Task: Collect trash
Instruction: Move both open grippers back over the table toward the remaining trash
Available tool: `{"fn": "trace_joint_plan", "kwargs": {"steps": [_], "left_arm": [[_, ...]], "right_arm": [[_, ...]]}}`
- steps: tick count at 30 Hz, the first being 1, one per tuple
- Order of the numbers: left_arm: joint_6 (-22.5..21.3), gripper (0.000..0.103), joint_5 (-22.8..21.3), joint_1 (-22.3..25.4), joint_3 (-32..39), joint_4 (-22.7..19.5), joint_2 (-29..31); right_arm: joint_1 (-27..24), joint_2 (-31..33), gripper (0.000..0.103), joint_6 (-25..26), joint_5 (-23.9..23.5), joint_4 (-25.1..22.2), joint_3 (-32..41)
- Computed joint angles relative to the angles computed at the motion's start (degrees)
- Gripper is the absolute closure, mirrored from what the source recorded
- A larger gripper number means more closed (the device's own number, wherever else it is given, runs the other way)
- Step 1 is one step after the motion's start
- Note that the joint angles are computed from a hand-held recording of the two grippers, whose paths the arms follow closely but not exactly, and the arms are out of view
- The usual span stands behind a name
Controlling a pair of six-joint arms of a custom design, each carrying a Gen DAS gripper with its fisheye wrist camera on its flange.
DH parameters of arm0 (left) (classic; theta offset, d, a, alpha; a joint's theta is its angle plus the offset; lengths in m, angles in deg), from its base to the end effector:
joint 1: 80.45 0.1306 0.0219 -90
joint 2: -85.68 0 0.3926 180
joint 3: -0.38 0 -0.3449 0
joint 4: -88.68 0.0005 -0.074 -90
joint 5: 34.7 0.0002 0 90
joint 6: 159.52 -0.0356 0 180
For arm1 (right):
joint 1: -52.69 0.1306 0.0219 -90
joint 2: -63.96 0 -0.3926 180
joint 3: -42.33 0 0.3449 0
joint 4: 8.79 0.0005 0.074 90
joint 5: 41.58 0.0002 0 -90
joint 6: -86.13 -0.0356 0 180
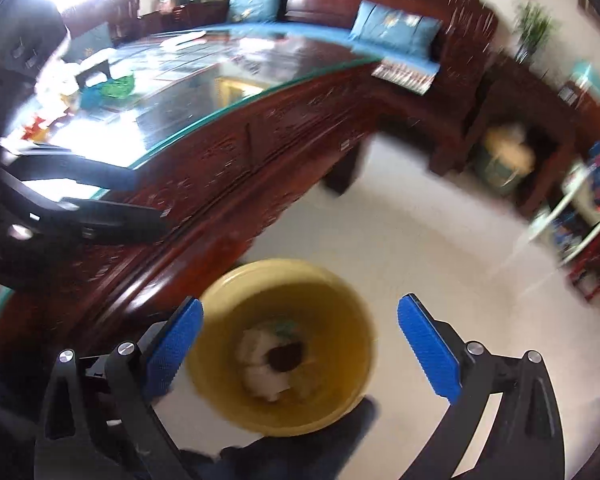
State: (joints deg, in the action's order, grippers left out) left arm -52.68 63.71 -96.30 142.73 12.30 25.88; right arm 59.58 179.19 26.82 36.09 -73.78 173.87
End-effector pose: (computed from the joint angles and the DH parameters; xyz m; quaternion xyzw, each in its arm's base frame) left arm 0.5780 -0.1700 0.5112 0.0143 0.9493 -0.1532 0.2743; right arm 0.5868 0.0781 0.5008 -0.3355 0.8685 0.0260 0.3640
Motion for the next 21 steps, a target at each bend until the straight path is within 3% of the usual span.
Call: {"fn": "trace_joint_plan", "kwargs": {"steps": [2,4,6,8,12,18,20,21], "left_arm": [[1.23,0.014,-0.27,0.4,-3.99,2.4,-2.89],[2.57,0.007,-1.72,0.92,-7.9,4.44,-5.92],[4.02,0.005,-3.08,1.59,-11.21,5.67,-8.71],[5.75,0.004,-4.74,2.59,-14.76,6.58,-11.85],[6.63,0.004,-10.01,4.64,-21.27,8.17,-18.1],[2.59,0.004,-27.13,5.37,-27.91,8.87,-26.43],[1.14,0.004,-29.84,6.01,-29.78,9.16,-28.97],[0.67,0.004,-29.7,6.73,-30.37,9.22,-29.91]], "right_arm": [[1.32,-4.17,0.009,1.98,3.2,8.13,-7.25],[2.97,-6.1,0.009,3.77,7.45,11.02,-10.16],[4.49,-9.44,0.009,4.78,9.51,18.07,-15.17],[6.17,-12.09,0.009,5.1,12.55,24.8,-18.87],[9.27,-15.04,0.008,5.2,14.79,32.8,-21.92],[16.09,-16.23,0.008,7.52,21.27,38.2,-22.86],[17.83,-15.31,0.008,5.73,20.64,34.37,-20.14],[18.37,-14.33,0.008,4.34,18.66,29.55,-17.18]]}}
